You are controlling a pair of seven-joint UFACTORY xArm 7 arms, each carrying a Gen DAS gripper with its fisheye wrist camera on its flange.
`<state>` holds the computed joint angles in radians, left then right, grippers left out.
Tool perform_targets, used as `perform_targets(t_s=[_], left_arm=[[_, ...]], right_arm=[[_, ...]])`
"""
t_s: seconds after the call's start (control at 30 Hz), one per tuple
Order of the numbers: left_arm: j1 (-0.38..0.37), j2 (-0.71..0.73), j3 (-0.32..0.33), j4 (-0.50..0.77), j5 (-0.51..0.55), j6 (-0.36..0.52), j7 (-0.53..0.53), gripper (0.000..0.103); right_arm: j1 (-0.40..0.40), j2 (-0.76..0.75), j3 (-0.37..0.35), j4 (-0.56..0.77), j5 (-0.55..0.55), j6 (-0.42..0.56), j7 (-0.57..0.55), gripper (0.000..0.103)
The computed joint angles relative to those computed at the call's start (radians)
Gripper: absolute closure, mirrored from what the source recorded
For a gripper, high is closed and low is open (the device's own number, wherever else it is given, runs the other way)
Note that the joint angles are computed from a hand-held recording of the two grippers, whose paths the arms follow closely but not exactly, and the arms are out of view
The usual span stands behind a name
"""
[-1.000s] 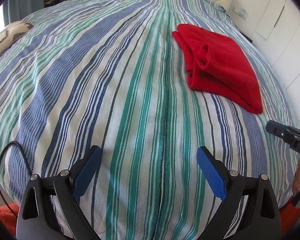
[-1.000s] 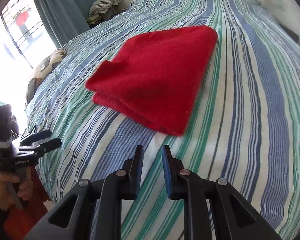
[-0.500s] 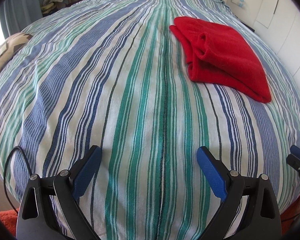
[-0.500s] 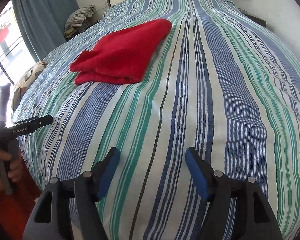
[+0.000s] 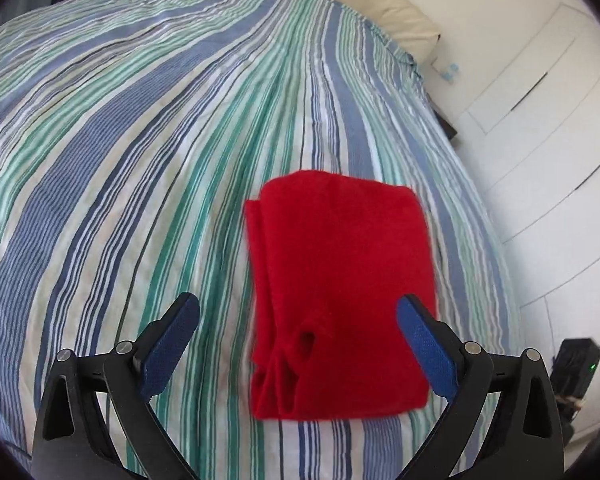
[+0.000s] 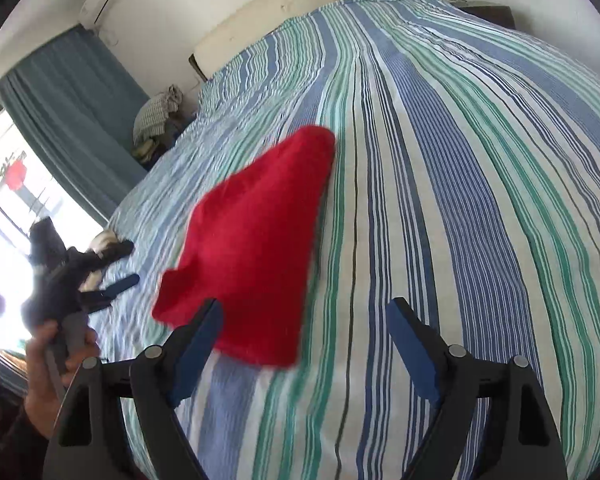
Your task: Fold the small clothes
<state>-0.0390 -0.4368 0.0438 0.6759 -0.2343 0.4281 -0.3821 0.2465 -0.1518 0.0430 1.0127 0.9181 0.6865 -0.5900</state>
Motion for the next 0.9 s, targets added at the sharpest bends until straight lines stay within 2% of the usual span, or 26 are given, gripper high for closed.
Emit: perform_targets(t_s=[0.13, 0.23, 0.27, 0.3, 0.33, 0.37, 0.4, 0.43, 0.5, 0.63, 0.77, 0.8, 0.87, 0.9], left_arm=[[0.068, 0.131, -0.050, 0.050, 0.138, 0.065, -0.053, 0.005], [0.043, 0.119, -0.030, 0.002, 0.099, 0.012, -0.029, 0.005], [0.011, 0.117, -0.007, -0.007, 0.051, -0.012, 0.014, 0.005], [-0.036, 0.124, 0.028, -0.005, -0.022, -0.022, 0.085, 0.012], [-0.059, 0.139, 0.040, 0.007, -0.079, -0.016, 0.149, 0.045], [-0.108, 0.157, 0.079, 0.024, -0.142, 0.001, 0.213, 0.068], [-0.115, 0.170, 0.084, 0.037, -0.168, 0.016, 0.235, 0.077], [-0.080, 0.167, 0.046, 0.036, -0.152, 0.004, 0.215, 0.081], [-0.048, 0.138, 0.011, 0.044, -0.117, 0.008, 0.171, 0.083], [-0.010, 0.041, -0.038, 0.074, -0.018, -0.007, 0.109, 0.083], [-0.016, 0.013, -0.034, 0.156, 0.021, 0.021, 0.100, 0.082], [-0.023, 0.025, -0.029, 0.176, 0.019, 0.035, 0.101, 0.080], [-0.023, 0.071, -0.032, 0.202, 0.019, 0.080, 0.076, 0.067], [-0.014, 0.103, -0.039, 0.202, 0.029, 0.098, 0.051, 0.056]], right_arm=[[-0.019, 0.260, 0.026, 0.261, 0.069, 0.073, 0.036, 0.015], [-0.047, 0.412, 0.084, 0.369, 0.124, 0.146, 0.061, 0.015], [-0.048, 0.444, 0.106, 0.381, 0.126, 0.149, 0.059, 0.015], [-0.039, 0.456, 0.128, 0.378, 0.109, 0.121, 0.040, 0.016], [-0.024, 0.447, 0.149, 0.359, 0.083, 0.066, 0.002, 0.028], [-0.015, 0.444, 0.175, 0.356, 0.019, 0.033, -0.003, 0.043], [0.027, 0.440, 0.160, 0.360, -0.072, 0.008, 0.034, 0.061], [0.055, 0.426, 0.157, 0.352, -0.157, -0.041, 0.081, 0.066], [0.073, 0.387, 0.170, 0.341, -0.248, -0.101, 0.100, 0.070], [0.049, 0.323, 0.205, 0.383, -0.201, -0.113, 0.014, 0.071], [0.034, 0.336, 0.196, 0.510, -0.141, -0.051, 0.004, 0.071], [0.030, 0.351, 0.190, 0.542, -0.142, -0.029, 0.027, 0.071], [0.017, 0.403, 0.174, 0.608, -0.168, 0.053, 0.104, 0.063], [0.011, 0.433, 0.162, 0.631, -0.205, 0.109, 0.160, 0.050]])
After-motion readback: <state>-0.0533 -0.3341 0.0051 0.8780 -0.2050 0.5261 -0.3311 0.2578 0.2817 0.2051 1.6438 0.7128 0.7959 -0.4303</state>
